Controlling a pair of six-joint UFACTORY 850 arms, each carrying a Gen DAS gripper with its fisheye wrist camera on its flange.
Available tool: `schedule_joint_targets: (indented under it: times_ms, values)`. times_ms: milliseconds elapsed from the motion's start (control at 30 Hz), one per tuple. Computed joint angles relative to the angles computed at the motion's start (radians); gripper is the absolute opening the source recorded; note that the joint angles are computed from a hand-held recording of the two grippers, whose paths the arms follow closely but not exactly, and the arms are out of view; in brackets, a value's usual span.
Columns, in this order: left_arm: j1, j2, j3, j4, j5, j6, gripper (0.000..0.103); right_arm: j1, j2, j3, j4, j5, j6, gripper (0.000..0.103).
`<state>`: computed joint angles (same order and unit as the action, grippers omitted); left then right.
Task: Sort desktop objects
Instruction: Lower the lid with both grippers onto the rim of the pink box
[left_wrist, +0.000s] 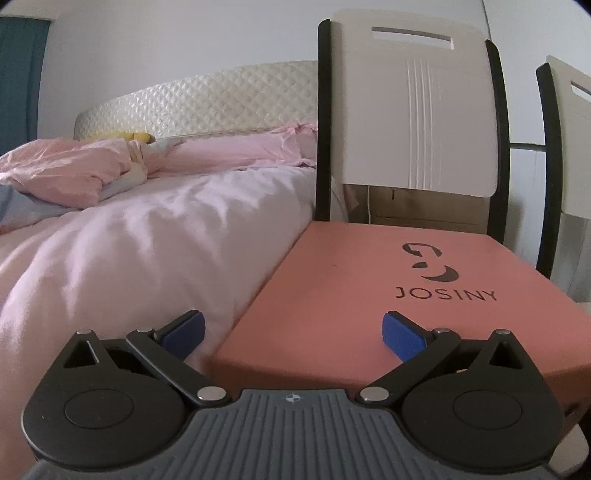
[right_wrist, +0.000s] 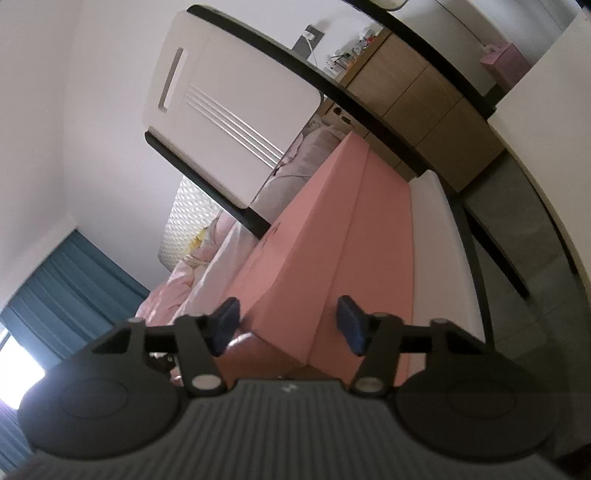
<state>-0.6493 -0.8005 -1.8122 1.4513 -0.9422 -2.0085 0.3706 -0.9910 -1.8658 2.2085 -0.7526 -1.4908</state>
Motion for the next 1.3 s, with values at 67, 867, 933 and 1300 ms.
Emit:
schedule_joint_targets:
  times_ms: [67, 867, 933, 1300]
  values:
    - [0.008, 0.01, 0.003, -0.022, 0.04, -0.007, 0.103, -0.004, -0.003, -0.005, -0.008, -0.008, 0.012, 0.053]
    - [0.076, 0.052, 0.09, 0.147, 0.359, -0.223, 0.103, -0.061, -0.062, -0.091, -0.081, -0.075, -0.019, 0.054]
    - [0.074, 0.072, 0.125, 0.197, 0.373, -0.265, 0.103, -0.064, -0.035, -0.041, -0.068, -0.103, -0.062, 0.054]
    - [0.06, 0.116, 0.204, 0.313, 0.389, -0.377, 0.103, -0.069, 0.107, 0.236, 0.026, -0.227, -0.191, 0.053]
